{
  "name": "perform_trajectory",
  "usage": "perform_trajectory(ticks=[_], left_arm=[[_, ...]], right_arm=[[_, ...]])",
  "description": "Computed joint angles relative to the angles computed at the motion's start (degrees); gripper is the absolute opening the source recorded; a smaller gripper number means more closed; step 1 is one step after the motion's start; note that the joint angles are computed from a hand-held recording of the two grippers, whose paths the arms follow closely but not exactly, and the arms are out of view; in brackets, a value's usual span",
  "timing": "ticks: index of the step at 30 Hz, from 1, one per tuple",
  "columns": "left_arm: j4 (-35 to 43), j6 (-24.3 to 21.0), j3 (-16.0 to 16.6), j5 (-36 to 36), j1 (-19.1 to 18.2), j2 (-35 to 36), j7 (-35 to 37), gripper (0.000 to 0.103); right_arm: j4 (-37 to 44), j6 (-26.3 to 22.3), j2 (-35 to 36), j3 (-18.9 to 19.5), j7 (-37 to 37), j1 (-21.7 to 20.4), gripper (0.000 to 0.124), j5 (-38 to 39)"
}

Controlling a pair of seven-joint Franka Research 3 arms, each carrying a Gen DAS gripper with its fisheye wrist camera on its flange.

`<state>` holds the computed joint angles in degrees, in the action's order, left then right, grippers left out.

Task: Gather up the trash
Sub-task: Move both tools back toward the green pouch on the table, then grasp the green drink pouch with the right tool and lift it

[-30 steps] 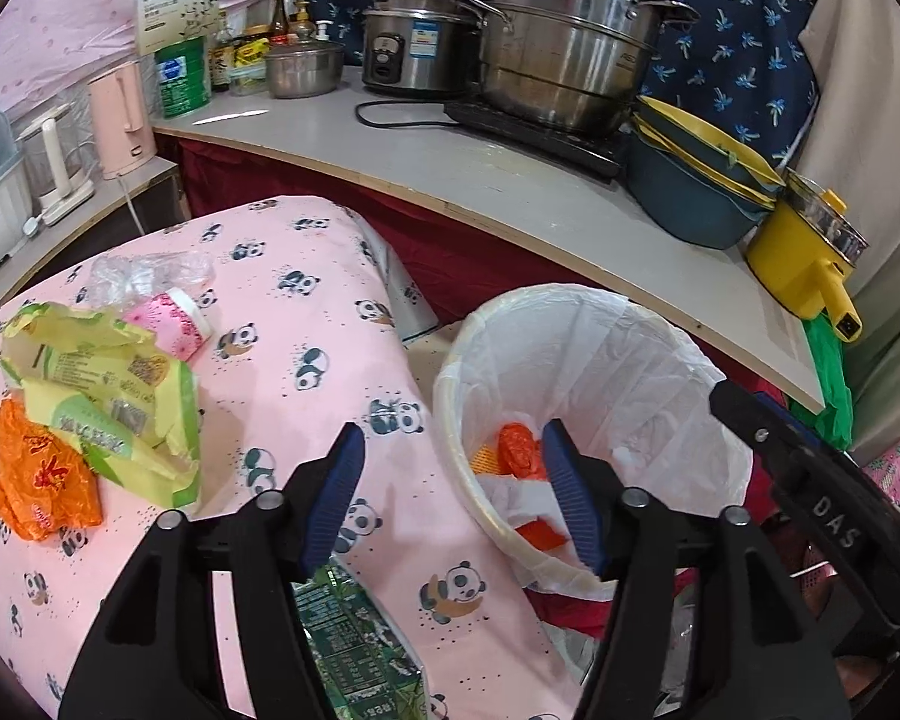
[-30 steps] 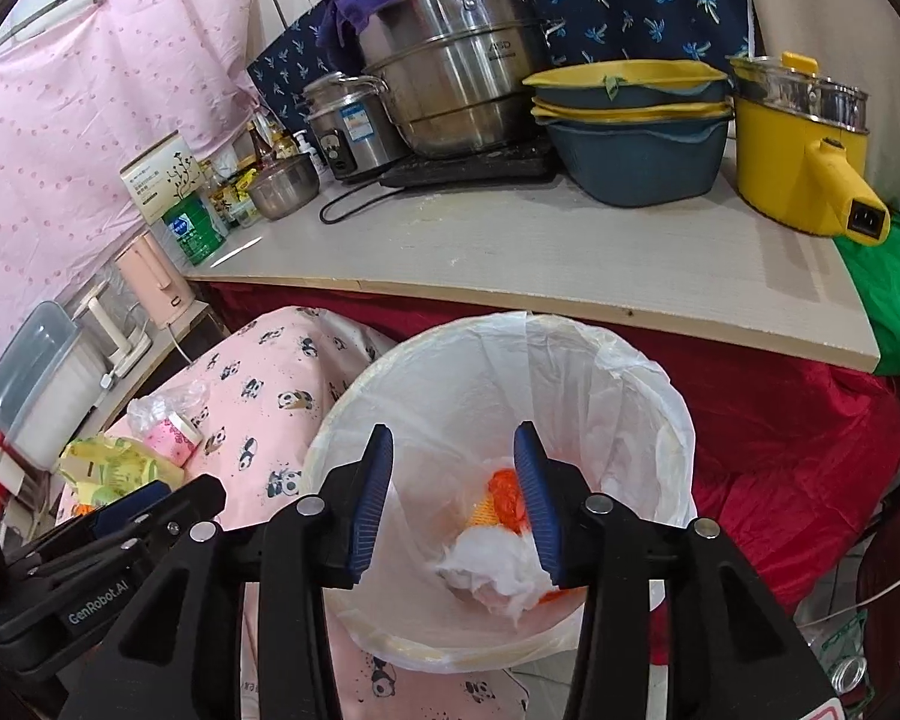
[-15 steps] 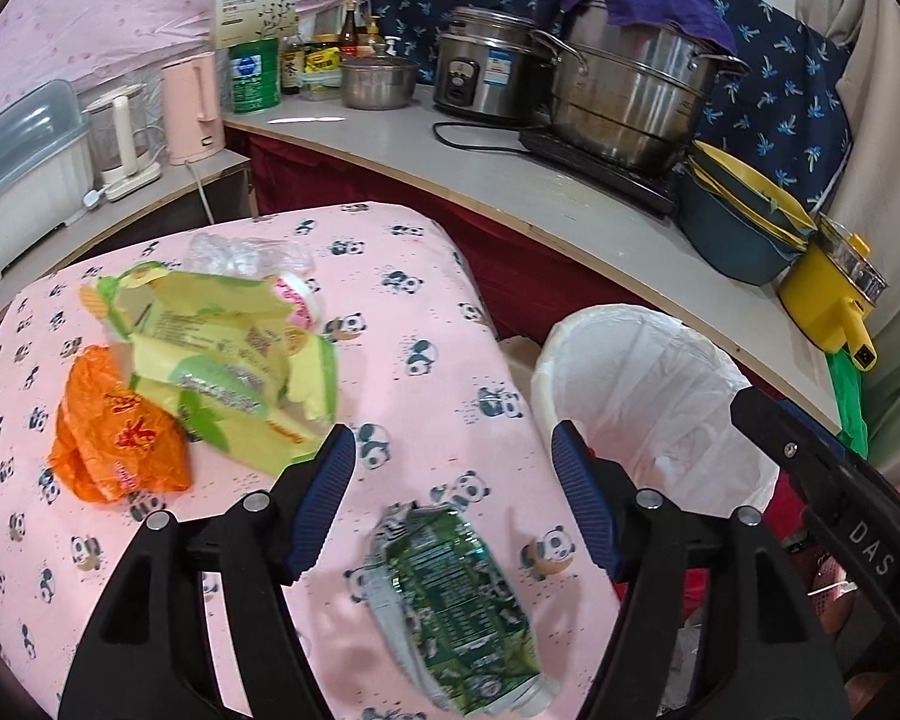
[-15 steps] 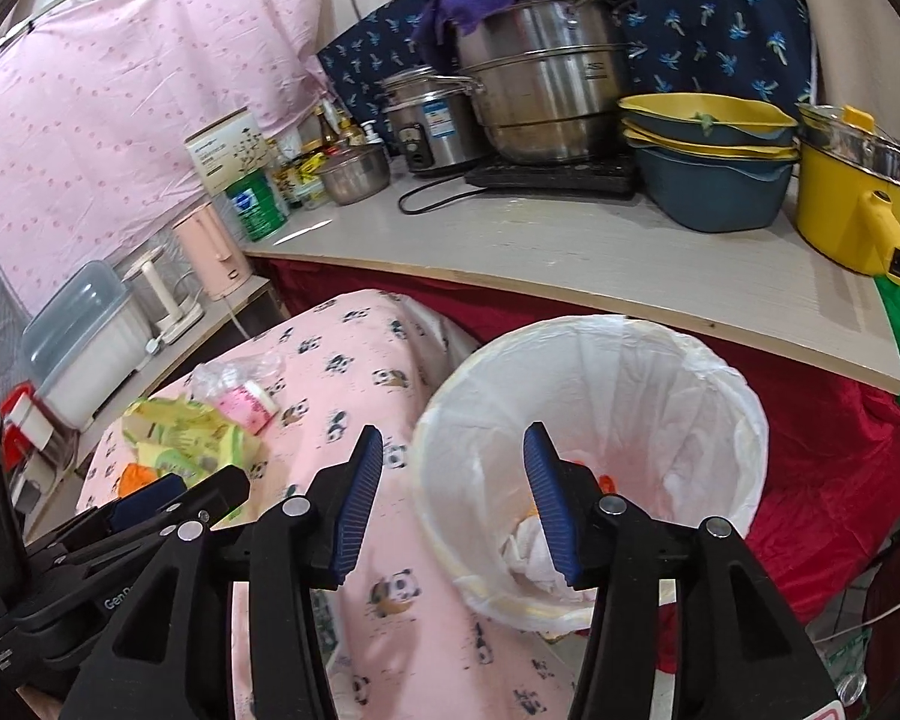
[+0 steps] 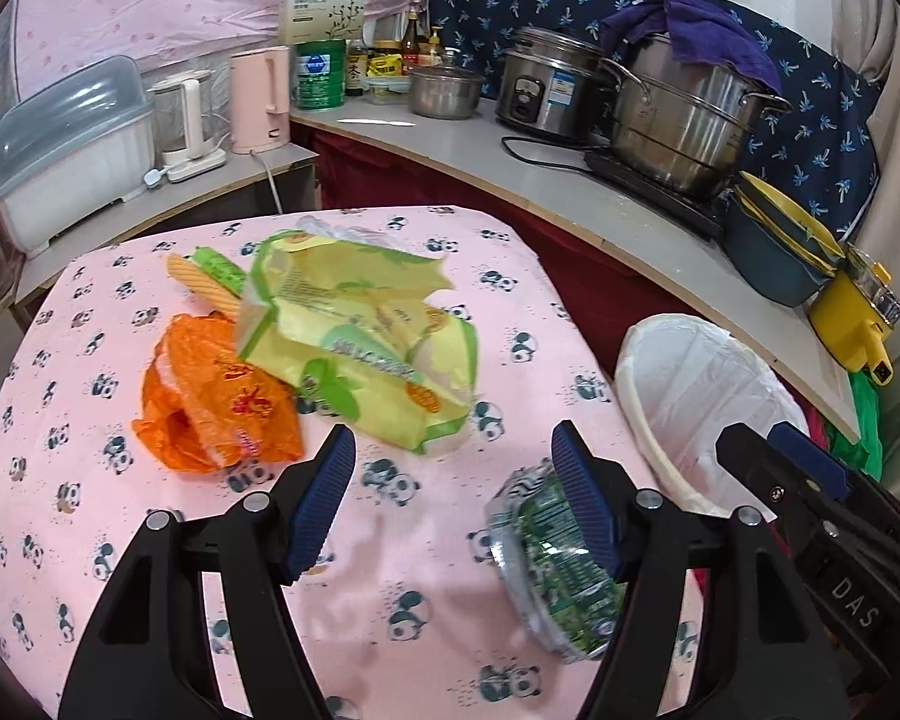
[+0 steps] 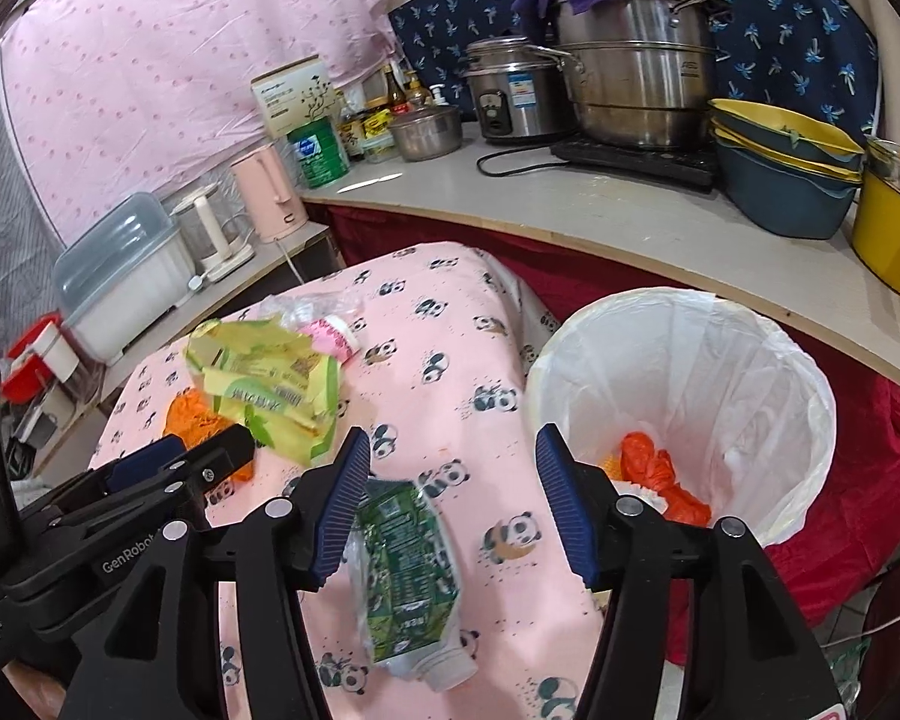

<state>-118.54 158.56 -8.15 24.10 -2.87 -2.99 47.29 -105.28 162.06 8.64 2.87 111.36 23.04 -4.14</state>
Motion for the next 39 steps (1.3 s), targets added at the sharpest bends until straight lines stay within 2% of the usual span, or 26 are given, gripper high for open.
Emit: perform_trajectory(ticks=[3, 9, 25, 37, 39], left_arm=[[-1.99, 0.47, 0.46, 0.38, 0.59, -1.47, -0.12, 0.064], [-5.79, 0.5, 0.66, 2.44, 2.27, -4.09, -1.63, 0.065], [-11.46, 0.67, 1.32, 0.19, 4.06, -6.16, -0.6, 0.065], [-13.21, 1.07, 2.28, -1.06, 5.69, -6.32, -1.47, 0.067], [-13.43, 1.1, 2.46, -1.25, 6.01, -6.36, -1.52, 0.067]], right_arm=[[0.01, -0.52, 0.36, 0.15, 0.51, 0.62, 0.064, -0.72], [-0.15, -3.39, 1.73, 0.51, 0.86, 1.57, 0.064, -0.55], [1.31, -8.62, 6.26, -0.11, 1.09, 3.34, 0.064, -1.37], [3.15, -8.94, 8.45, -0.19, -0.37, 4.48, 0.065, -1.07], [3.39, -8.82, 8.67, -0.18, -0.54, 4.68, 0.059, -1.02]])
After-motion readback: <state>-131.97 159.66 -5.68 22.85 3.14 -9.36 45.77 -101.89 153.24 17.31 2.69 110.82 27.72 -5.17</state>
